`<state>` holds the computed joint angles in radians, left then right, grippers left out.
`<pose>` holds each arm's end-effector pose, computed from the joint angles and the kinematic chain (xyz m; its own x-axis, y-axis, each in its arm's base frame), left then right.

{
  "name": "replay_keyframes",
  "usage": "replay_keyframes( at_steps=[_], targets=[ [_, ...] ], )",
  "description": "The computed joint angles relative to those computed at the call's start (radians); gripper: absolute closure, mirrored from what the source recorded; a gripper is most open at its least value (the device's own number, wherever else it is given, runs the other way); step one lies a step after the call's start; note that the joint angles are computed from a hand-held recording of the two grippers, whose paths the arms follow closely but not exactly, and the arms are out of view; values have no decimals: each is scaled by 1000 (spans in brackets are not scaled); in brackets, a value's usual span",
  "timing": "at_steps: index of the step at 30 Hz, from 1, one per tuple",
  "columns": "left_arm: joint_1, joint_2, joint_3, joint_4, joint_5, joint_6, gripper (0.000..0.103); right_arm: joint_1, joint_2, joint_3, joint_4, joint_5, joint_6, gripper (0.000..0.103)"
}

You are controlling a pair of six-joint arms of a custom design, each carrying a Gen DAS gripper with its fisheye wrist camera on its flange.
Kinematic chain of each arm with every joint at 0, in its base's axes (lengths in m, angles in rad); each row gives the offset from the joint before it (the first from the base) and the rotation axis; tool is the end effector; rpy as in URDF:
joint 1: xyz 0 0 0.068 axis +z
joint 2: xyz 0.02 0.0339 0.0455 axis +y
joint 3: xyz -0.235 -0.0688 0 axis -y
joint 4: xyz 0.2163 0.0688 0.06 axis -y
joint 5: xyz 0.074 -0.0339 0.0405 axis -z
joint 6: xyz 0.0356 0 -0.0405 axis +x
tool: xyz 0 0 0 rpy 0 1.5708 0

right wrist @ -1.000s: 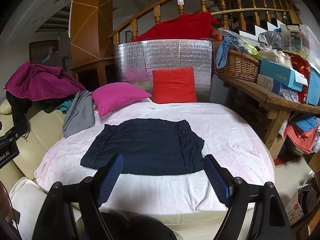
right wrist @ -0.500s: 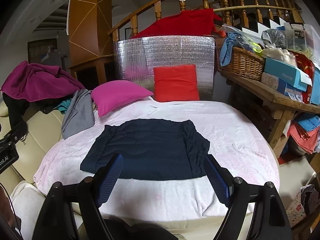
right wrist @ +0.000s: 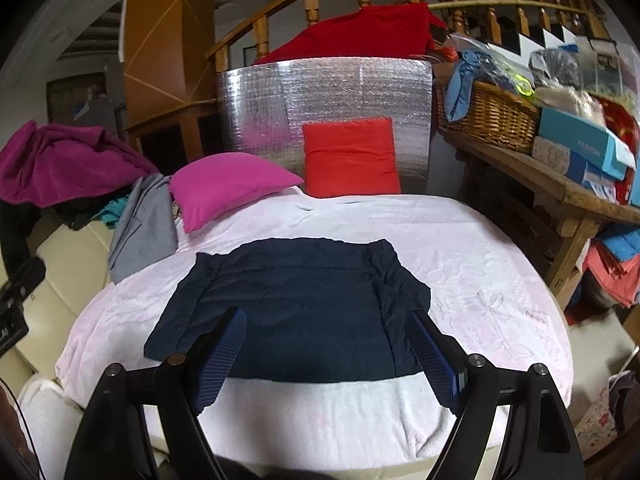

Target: Fold large clothes

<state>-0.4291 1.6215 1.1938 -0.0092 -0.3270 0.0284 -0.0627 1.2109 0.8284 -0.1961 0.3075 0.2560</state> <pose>0.3241 -0.1357 0.2675 -0.3809 0.2039 -0.9018 0.1402 0.9768 0.1616 0.2495 -0.0265 0.2494 -0.4488 0.2700 -0.8519 0.4406 0.8962 0.0519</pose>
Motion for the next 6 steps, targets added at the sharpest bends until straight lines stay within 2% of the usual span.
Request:
replay_keyframes(
  at_steps=[3,6],
  targets=[
    [5,63,23,52,4,3,0,-61,70,21,49,-35,-10,18],
    [48,168,107,63,65,-16,0,-123,142,43,95,-62,-37,18]
  ],
)
